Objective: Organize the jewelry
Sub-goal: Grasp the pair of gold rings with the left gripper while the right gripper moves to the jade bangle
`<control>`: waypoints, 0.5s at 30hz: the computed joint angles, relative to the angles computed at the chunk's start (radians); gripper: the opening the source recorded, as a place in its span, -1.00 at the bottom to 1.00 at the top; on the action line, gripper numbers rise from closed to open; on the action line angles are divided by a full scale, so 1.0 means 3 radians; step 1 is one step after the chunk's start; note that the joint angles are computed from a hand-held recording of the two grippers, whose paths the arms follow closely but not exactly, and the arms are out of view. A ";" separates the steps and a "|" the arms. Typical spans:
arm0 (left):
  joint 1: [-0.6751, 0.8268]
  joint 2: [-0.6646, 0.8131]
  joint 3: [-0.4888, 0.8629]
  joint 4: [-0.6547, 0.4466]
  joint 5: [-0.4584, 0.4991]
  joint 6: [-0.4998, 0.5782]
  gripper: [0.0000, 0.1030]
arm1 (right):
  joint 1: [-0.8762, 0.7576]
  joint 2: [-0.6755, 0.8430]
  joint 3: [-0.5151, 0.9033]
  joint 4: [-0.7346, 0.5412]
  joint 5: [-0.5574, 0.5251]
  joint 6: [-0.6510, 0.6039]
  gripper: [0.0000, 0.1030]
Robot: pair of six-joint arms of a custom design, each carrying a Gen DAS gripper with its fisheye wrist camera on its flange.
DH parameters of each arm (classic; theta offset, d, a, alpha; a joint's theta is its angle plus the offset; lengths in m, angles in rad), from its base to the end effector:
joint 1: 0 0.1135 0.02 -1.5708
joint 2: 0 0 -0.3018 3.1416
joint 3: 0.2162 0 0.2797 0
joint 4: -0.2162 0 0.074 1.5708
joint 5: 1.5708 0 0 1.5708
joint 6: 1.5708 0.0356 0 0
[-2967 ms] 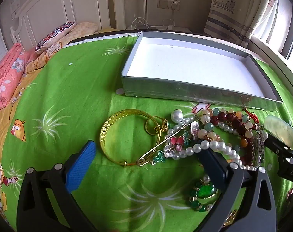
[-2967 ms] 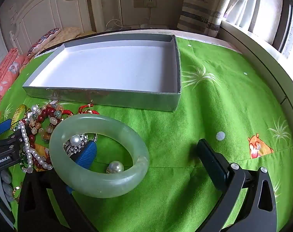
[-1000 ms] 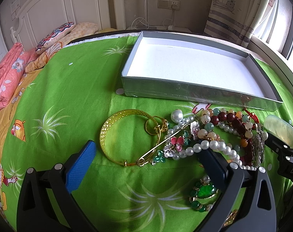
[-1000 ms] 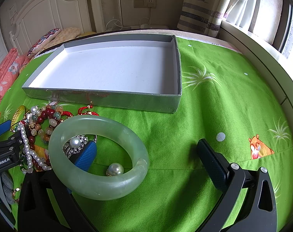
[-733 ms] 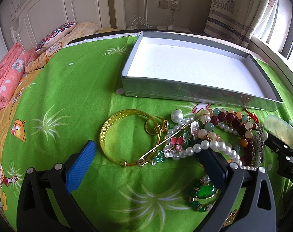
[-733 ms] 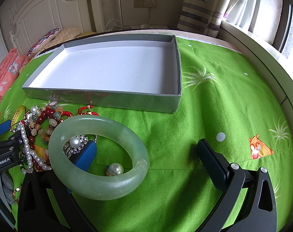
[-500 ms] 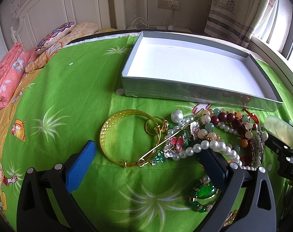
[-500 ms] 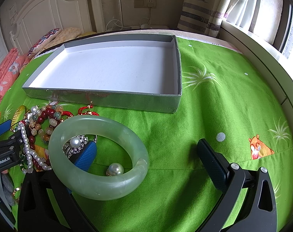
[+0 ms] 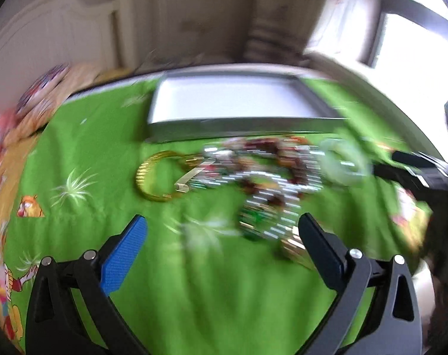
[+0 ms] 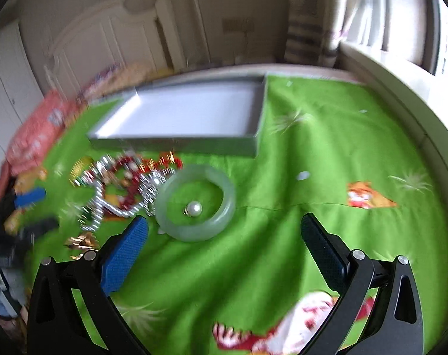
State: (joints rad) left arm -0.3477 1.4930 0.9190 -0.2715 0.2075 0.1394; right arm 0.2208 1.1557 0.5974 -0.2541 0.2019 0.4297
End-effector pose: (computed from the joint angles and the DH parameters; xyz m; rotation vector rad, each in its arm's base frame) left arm 0.3084 -0.1196 0.2350 0.6762 2.3250 -0.3460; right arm 0.2325 0.0449 0.2168 0.3410 2.3385 0.0740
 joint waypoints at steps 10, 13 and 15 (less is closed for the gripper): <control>-0.0490 -0.0011 -0.0348 0.0286 -0.0171 0.0265 0.41 | 0.0361 -0.0420 -0.0130 -0.0193 0.0435 -0.0037 0.91; -0.0518 0.0111 -0.0337 0.0429 -0.0286 0.0293 0.24 | 0.0302 -0.0399 -0.0173 -0.0148 0.0389 -0.0076 0.91; -0.0546 0.0133 -0.0352 0.0512 -0.0321 0.0333 0.17 | 0.0268 -0.0359 -0.0180 -0.0143 0.0359 -0.0106 0.84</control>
